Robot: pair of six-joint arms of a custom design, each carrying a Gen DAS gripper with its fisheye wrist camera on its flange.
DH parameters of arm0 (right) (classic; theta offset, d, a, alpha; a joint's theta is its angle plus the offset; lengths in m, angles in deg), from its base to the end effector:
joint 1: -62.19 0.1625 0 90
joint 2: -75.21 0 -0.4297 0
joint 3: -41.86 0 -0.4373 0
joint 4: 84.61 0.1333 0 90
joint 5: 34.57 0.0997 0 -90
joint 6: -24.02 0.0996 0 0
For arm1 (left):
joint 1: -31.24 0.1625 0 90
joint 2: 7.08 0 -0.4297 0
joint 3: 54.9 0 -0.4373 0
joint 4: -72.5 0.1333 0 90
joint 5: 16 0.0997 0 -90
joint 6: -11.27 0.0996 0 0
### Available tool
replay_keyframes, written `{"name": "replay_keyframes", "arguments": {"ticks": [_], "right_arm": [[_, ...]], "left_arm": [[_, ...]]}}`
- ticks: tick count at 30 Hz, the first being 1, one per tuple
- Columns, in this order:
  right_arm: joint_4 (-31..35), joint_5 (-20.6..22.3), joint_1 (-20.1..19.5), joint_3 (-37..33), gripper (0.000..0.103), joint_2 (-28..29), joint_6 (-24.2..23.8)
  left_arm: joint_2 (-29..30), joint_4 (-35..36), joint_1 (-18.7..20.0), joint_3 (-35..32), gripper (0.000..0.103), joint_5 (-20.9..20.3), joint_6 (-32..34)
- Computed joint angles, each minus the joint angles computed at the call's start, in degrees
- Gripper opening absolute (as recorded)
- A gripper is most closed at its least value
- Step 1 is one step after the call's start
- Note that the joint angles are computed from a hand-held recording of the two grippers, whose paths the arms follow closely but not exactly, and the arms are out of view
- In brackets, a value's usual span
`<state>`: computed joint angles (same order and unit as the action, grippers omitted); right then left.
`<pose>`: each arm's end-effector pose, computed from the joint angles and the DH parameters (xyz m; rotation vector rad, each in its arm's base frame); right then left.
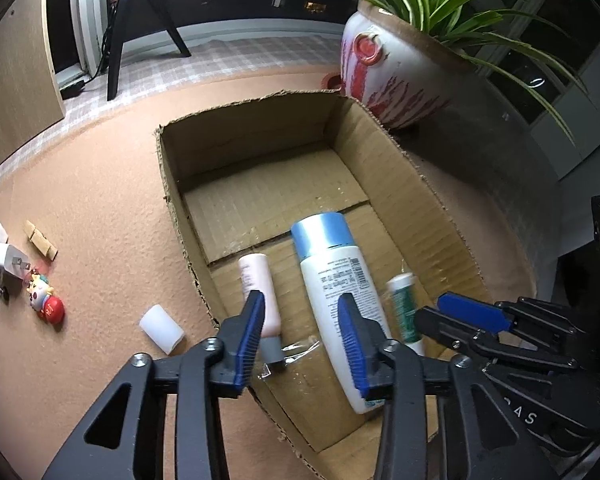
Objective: Organize objects
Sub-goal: 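Carry both items into the box and open both grippers, then move the right gripper back to the items and grasp the dotted tissue pack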
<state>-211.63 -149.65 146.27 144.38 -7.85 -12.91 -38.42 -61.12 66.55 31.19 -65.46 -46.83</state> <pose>0.0301 -0.5928 0.3874 0.6139 -2.5496 0.1639 -0.4589 -0.5677 -0.0646 0.0157 2.5220 -0.6394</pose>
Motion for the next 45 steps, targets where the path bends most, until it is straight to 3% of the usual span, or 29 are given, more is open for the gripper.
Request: {"name": "replay_keyframes", "arguments": {"ticks": [13,23,28,34,41,45], "right_arm": [[-1.24,2.51,0.83,2.31,0.035,-3.11,-0.65],[-1.86,6.01,4.96,5.27,0.035,-4.7,-1.6],[-0.11,7.86,8.46,5.46,0.035,-2.53,0.19],[0.78,9.52,13.92,4.88,0.035,2.9,1.89],[1.84,10.54,19.49,2.0,0.037,12.16,4.87],[2.46,11.18,21.37,-1.53,0.037,19.58,8.47]], "left_arm": [[-6.64,-4.43,-2.69,8.52,0.045,2.79,-3.87],[-19.1,-4.22,-6.61,22.36,0.045,6.81,-13.82],[-27.47,2.66,-8.76,30.27,0.045,8.54,-24.16],[-40.06,17.34,-12.93,40.11,0.045,8.35,-42.35],[-52.49,36.06,-19.56,46.79,0.045,4.53,-61.93],[-56.21,42.87,-22.61,48.02,0.045,2.1,-68.67]]}}
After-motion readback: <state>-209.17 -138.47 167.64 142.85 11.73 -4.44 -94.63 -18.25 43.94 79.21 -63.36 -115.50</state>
